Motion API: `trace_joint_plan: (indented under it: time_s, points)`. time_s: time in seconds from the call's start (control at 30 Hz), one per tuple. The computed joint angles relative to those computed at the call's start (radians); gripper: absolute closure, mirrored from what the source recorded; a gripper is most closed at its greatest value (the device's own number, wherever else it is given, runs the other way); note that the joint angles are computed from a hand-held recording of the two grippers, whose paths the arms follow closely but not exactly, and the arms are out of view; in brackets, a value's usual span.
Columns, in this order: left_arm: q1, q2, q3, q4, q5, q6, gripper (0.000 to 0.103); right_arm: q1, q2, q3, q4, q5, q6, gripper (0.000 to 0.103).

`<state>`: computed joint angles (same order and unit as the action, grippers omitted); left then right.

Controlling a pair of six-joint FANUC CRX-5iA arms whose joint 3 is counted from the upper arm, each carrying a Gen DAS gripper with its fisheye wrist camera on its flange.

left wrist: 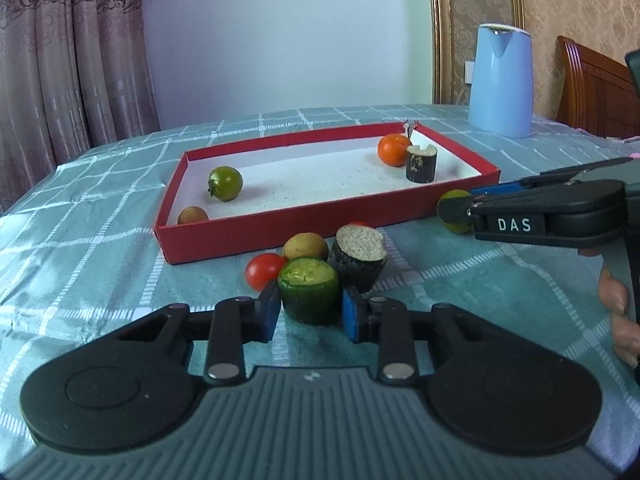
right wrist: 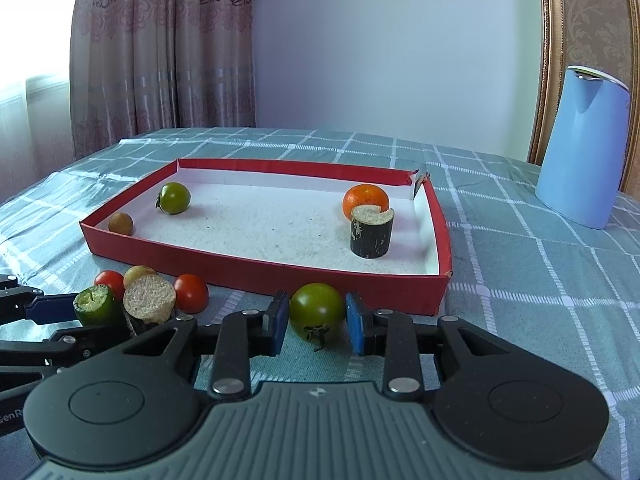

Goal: Organize fruits
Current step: 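Carry the green tomato and cucumber slice into the tray and open both grippers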

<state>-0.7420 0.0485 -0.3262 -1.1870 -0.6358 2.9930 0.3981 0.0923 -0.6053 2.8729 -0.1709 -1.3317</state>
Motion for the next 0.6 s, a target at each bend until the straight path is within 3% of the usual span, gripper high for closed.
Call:
trace_joint_plan:
  time_s: [0.23,0.33,0.6]
  points:
    - [-0.023,-0.027,-0.013,-0.056,-0.023,0.059,0.074,0.002,-0.011,-0.014,0.013,-0.031,-0.017,0.073]
    - [-0.032,-0.040,-0.015,-0.082,-0.030,0.079,0.074,-0.009,-0.022,-0.006,0.095,-0.023,-0.104,0.073]
    - [0.021,-0.028,0.031,-0.043,-0.002,0.020,0.074,-0.001,-0.036,-0.020,0.079,-0.059,-0.075,0.073]
